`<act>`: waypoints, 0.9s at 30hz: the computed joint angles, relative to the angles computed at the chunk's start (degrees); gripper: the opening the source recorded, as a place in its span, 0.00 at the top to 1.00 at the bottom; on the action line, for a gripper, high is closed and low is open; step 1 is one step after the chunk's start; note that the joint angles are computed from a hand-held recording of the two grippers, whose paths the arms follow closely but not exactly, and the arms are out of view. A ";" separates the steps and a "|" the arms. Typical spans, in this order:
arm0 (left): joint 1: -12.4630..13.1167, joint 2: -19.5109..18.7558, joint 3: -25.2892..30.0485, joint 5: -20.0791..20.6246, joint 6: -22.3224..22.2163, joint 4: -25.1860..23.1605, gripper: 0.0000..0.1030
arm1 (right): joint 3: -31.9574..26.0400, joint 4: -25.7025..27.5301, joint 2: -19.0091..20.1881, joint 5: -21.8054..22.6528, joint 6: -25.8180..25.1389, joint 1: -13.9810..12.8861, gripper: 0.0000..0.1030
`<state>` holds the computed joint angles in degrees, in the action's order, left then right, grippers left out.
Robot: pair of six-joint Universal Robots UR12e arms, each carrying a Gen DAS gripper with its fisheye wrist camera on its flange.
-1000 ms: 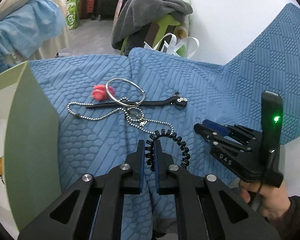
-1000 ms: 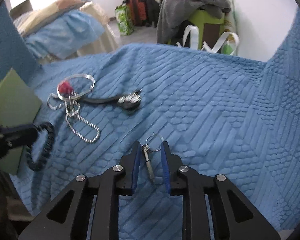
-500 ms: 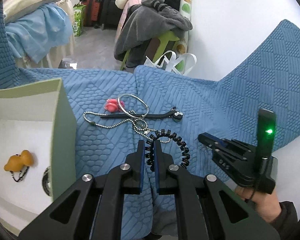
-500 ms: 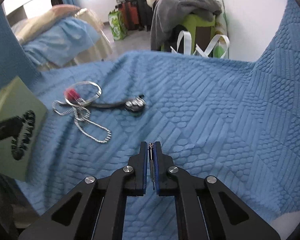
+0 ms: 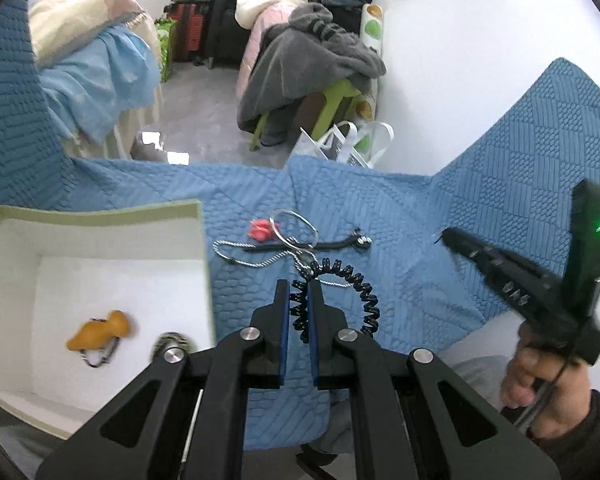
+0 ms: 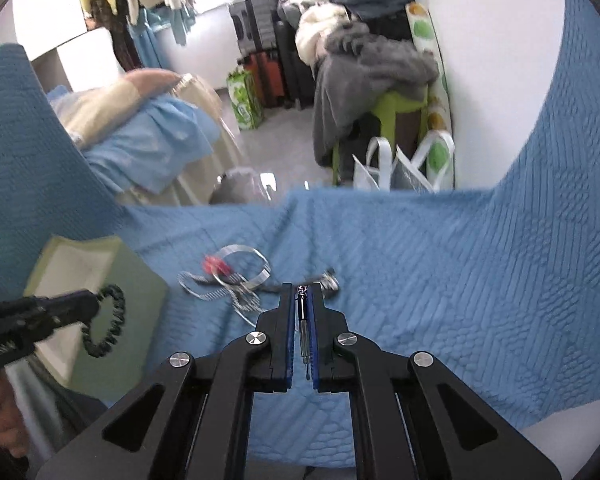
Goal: Organize jewelry
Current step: 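Carry the hair tie and keyring over the white box and open both tools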
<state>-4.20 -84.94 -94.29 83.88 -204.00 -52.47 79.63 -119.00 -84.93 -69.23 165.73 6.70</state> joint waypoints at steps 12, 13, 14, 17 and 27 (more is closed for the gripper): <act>4.18 5.46 -1.24 3.38 3.40 -1.09 0.92 | -5.23 -0.92 -0.17 6.43 1.33 4.57 0.96; 4.62 5.95 -1.65 3.41 3.49 -1.28 0.92 | -5.42 -0.61 -0.03 6.79 1.13 5.10 0.96; 4.95 6.27 -1.96 3.54 3.56 -1.53 0.92 | -5.65 -0.09 0.12 7.22 0.84 5.73 0.96; 6.25 7.60 -3.53 3.68 3.39 -2.30 0.92 | -5.40 1.68 0.15 7.66 -0.62 7.77 0.96; 9.83 9.54 -7.82 2.41 5.25 -6.68 0.92 | -2.55 8.24 0.33 6.67 -3.58 11.92 0.96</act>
